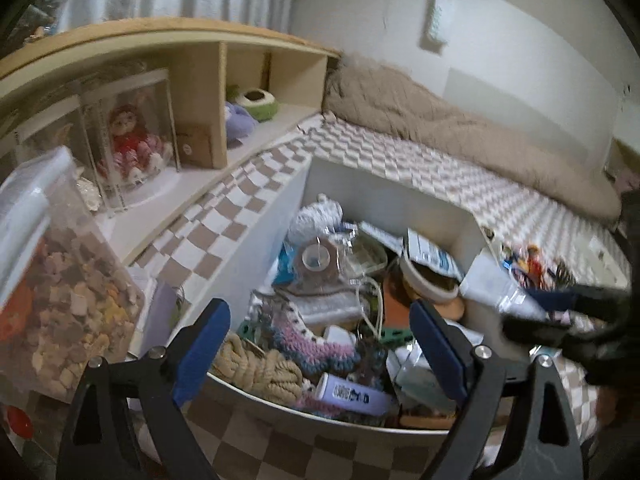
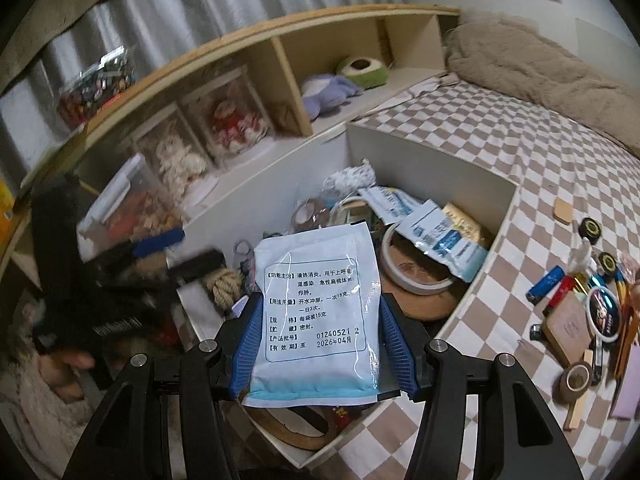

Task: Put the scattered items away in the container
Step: 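Open the left tool to drop the lighter while the right tool releases the sachet, then move both tools back from the box over the items on the bed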

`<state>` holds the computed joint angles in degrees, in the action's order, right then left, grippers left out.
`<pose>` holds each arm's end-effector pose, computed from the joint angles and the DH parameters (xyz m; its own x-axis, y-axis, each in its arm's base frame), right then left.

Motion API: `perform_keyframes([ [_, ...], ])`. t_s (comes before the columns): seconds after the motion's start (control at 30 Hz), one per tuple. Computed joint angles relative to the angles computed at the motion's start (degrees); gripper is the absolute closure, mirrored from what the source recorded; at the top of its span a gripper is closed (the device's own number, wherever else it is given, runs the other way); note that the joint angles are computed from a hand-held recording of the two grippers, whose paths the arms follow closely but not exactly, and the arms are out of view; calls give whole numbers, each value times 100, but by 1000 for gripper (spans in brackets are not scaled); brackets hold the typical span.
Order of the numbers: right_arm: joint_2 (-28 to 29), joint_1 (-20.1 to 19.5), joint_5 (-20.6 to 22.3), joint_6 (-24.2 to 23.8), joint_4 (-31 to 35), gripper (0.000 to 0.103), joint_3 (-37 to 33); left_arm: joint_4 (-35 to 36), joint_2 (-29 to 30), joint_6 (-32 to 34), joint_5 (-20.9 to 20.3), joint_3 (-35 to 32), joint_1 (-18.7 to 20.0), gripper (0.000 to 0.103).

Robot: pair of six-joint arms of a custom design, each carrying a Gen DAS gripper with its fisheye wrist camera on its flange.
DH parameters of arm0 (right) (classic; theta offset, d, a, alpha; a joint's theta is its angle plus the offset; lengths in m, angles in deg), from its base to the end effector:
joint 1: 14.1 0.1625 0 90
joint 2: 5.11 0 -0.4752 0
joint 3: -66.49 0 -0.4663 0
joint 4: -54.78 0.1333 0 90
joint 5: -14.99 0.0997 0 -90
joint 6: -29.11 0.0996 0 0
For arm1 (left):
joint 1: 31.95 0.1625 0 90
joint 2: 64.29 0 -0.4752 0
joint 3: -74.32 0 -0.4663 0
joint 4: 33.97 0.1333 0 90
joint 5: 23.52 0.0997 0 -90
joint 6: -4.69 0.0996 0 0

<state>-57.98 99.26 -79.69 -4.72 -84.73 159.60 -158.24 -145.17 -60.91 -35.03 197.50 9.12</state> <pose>0.4151 -0.6455 0.1582 -0.5465 -0.8227 0.1566 -0.8374 0.5393 -0.0890 -0.2374 -0.5132 0.2843 -0.6914 -0.4931 -0.5280 0.2830 0.4876 -0.8259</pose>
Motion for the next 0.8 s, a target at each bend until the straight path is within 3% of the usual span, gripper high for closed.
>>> perform_keyframes([
  [0.3,272,114,-405,-375,532,42,-247,-482,-3,328,233,89,-131,11],
  [0.33,286,104,-399,-360,639,40,-286,-526,3,359,228,93,-131,11],
  [0.43,216,55,-343,-281,463,9,-186,-542,34,363,203,84,-122,11],
  [0.8,46,91,-544,-482,23,0,89,-309,129,186,155,-18,-124,11],
])
